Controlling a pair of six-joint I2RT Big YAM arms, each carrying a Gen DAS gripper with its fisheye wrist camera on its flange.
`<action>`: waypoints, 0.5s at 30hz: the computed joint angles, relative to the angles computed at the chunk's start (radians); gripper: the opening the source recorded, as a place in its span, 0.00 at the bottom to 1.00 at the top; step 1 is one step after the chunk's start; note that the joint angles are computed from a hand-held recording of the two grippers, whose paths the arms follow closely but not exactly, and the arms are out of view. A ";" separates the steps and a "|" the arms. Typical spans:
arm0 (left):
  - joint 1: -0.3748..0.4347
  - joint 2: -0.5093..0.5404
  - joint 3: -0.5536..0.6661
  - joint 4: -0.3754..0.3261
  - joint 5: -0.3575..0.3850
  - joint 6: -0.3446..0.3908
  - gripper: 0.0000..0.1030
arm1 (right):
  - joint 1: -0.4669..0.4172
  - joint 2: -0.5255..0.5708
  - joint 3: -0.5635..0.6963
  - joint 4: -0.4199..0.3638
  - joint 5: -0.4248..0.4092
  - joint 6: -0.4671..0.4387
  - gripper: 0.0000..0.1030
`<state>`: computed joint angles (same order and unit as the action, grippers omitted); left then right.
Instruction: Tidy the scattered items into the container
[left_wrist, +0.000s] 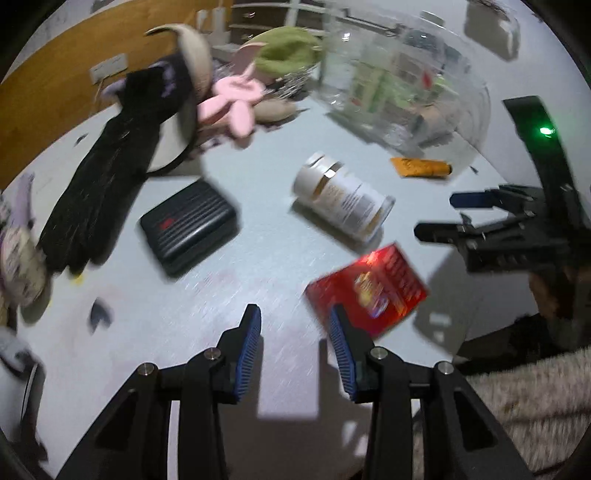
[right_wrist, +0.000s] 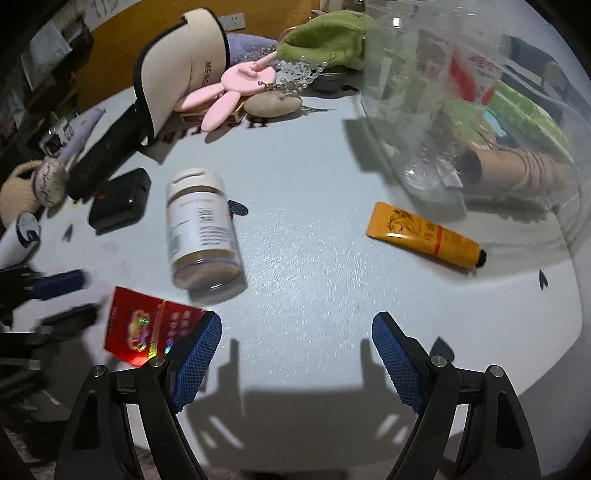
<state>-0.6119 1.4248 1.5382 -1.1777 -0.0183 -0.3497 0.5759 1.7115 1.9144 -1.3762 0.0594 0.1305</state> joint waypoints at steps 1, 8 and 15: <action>0.008 -0.013 -0.013 -0.016 0.023 0.001 0.38 | 0.000 0.005 0.002 0.002 -0.001 -0.011 0.82; -0.016 -0.015 -0.048 -0.055 0.035 0.031 0.46 | 0.019 0.034 0.021 0.058 0.015 -0.096 0.82; -0.030 0.053 -0.004 -0.035 -0.027 0.004 0.46 | 0.038 0.055 0.043 0.032 -0.023 -0.150 0.82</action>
<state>-0.6417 1.4778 1.5340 -1.2123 -0.0453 -0.3457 0.6135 1.7665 1.9579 -1.3446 0.0369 -0.0191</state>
